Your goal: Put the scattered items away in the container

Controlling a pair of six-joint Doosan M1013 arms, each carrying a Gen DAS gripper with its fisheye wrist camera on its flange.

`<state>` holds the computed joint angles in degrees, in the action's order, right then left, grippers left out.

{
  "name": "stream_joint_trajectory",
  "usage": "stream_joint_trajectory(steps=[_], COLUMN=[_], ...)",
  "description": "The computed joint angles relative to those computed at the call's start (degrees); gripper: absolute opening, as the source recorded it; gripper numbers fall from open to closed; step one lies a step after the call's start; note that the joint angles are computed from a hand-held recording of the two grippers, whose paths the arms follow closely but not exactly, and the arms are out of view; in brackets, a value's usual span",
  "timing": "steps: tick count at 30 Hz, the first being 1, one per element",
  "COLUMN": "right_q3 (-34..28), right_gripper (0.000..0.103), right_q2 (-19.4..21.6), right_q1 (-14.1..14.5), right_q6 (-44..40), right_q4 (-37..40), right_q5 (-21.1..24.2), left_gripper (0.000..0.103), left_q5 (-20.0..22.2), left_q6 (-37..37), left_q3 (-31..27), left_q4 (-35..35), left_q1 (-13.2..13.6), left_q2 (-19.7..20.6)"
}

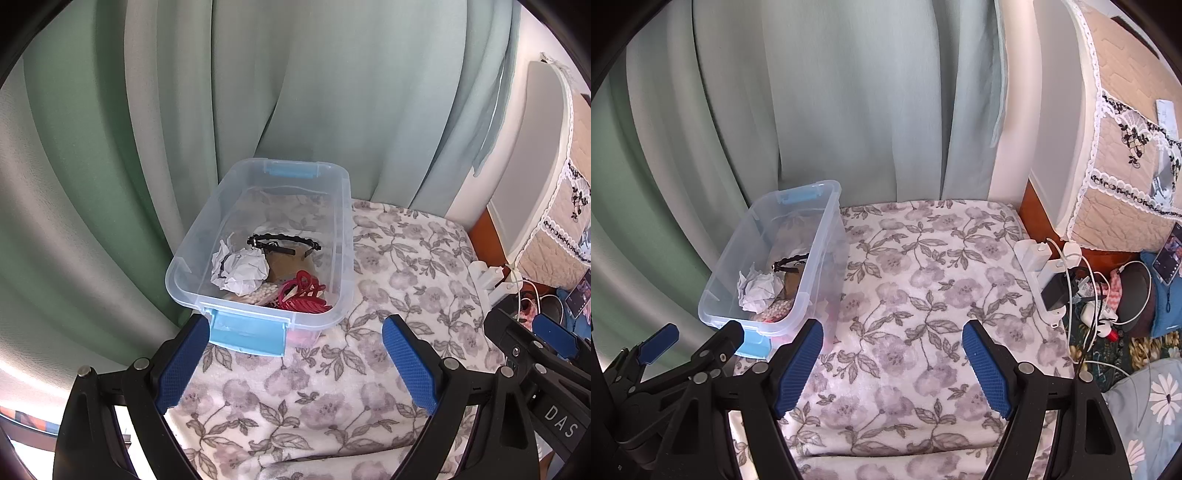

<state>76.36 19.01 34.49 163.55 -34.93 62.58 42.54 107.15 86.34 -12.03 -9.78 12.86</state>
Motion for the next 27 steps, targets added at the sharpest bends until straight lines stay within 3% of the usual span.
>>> stream_joint_trajectory(steps=[27], right_q3=[0.3], right_gripper=[0.081], right_q2=[-0.2], right_q1=[0.1], right_q6=[0.5], right_q4=[-0.4], right_q5=[-0.1], left_gripper=[0.095], left_q5=[-0.2], left_q6=[0.5], left_q3=[0.0], left_q4=[-0.4], left_q1=[0.1], left_q2=[-0.1])
